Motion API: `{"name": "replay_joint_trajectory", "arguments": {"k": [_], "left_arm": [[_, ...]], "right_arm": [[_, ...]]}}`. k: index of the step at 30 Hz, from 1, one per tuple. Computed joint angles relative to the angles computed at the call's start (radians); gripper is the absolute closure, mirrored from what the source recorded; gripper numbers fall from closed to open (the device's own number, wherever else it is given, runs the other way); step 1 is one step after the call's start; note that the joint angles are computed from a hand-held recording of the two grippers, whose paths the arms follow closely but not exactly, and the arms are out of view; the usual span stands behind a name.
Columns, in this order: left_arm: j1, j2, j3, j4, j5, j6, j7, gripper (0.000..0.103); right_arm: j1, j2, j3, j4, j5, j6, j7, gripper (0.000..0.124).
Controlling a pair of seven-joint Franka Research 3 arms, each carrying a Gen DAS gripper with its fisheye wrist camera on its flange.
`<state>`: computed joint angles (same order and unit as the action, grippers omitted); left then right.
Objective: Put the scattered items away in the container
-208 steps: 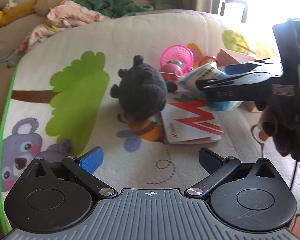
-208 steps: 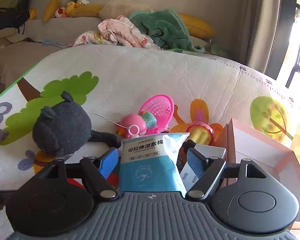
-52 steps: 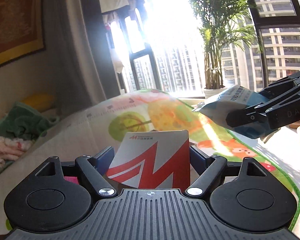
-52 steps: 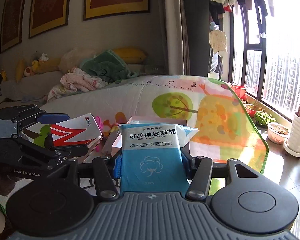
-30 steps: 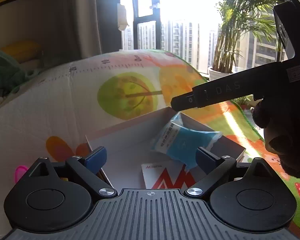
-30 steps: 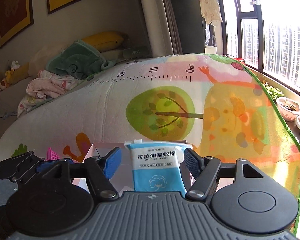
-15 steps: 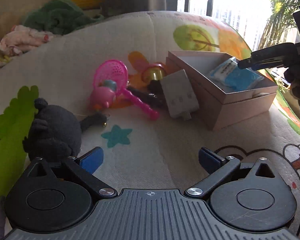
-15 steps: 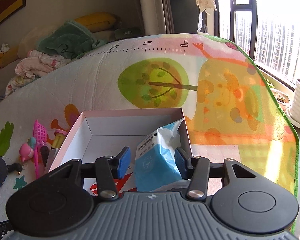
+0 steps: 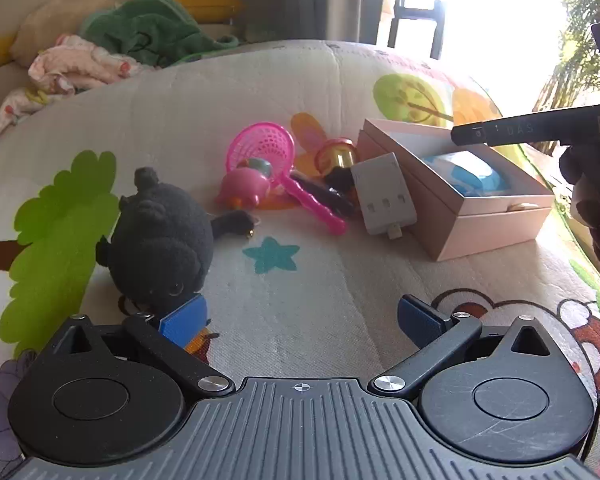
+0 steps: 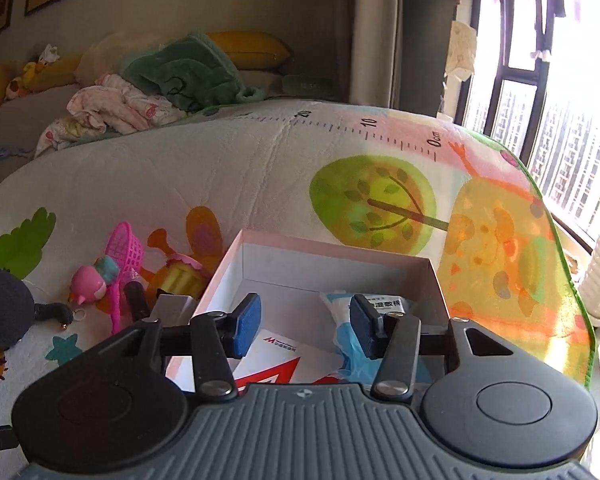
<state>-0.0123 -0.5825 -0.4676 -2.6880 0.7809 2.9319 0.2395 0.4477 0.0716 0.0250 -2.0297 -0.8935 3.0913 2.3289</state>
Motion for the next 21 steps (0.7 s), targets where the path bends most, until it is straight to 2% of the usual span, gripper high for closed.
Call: {"name": "replay_joint_trajectory", "arguments": {"k": [3,5,7,8,11,14,16,19,21], "left_arm": [[-0.002,-0.033,0.004,-0.031,-0.004,0.017,-0.017,0.0],[-0.005,-0.06,0.007,-0.055,-0.014,0.029,-0.023,0.0],[-0.011,-0.092,0.008,-0.082,-0.027,0.041,-0.026,0.0],[-0.015,-0.105,0.009,-0.093,-0.038,0.043,-0.025,0.0],[-0.035,-0.136,0.017,-0.124,-0.076,0.047,-0.017,0.0],[-0.055,-0.167,0.023,-0.155,-0.11,0.043,-0.002,0.0],[-0.062,-0.182,0.023,-0.17,-0.128,0.036,0.008,0.0],[-0.065,-0.186,0.026,-0.181,-0.153,0.034,0.018,0.0],[-0.061,-0.181,0.024,-0.181,-0.163,0.042,0.025,0.0]], "right_arm": [[0.022,0.011,0.061,0.002,0.087,-0.022,-0.232,0.074],[0.034,0.048,0.102,0.04,0.218,-0.073,-0.426,0.074],[0.049,0.104,0.123,0.121,0.315,-0.145,-0.536,0.074],[0.059,0.139,0.126,0.177,0.357,-0.19,-0.565,0.077],[0.094,0.242,0.105,0.344,0.442,-0.309,-0.59,0.098],[0.14,0.306,0.056,0.445,0.47,-0.388,-0.573,0.101],[0.141,0.303,0.059,0.446,0.537,-0.421,-0.617,0.101],[0.115,0.231,0.094,0.35,0.675,-0.425,-0.722,0.1],[0.073,0.163,0.142,0.269,0.832,-0.435,-0.829,0.099]]}}
